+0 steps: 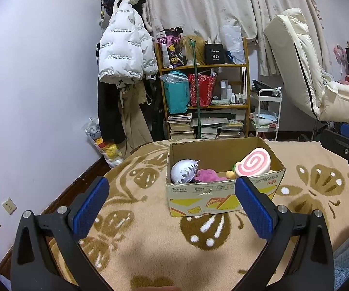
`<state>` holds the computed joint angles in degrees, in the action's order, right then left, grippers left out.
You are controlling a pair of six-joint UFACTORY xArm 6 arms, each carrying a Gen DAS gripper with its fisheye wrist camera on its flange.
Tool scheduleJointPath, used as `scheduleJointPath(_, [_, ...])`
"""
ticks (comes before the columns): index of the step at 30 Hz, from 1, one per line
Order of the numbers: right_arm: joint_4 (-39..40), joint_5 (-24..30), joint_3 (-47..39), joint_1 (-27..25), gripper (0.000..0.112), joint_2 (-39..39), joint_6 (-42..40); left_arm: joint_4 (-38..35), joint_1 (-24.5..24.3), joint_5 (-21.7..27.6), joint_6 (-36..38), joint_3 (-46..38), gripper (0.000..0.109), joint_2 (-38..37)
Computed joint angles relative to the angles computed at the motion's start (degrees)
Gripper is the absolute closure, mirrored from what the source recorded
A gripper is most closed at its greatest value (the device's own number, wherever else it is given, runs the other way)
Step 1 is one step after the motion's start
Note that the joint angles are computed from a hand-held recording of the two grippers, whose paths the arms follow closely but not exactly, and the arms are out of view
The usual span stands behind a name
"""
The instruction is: Organize soft objects
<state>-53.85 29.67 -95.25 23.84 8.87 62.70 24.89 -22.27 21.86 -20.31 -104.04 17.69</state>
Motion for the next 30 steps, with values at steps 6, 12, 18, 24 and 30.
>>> scheduleJointPath(6, [-0.27, -0.28, 0.51, -0.23, 0.009, -0.27, 0.32, -0.45, -0.17, 0.40, 0.33, -0.39, 0.006, 0.28])
scheduleJointPath(12, [-0.04, -0.46, 0.67, -0.34, 0.009, -0.41, 0.08, -0.53, -0.37, 0.76, 0.31, -0.74, 0.006, 0.63])
scheduleJointPath(18, [0.00, -0.18, 0.32, -0.20, 0.009, -0.21, 0.05, -0.11, -0.29, 0.55, -0.15, -0.71, 0.006, 0.81])
scheduleJointPath(24, [0.00, 0.11, 0.03, -0.09, 0.009, -0.07, 0.17, 0.28, -0.40, 0.63, -0.22, -0.52, 0.006, 0.69])
scheduleJointPath(30, [-0.13, 0.02, 0.53, -0.14, 0.009, -0.16, 0.54, 2.39, -0.07, 0.05, -2.57, 0.17, 0.006, 0.30])
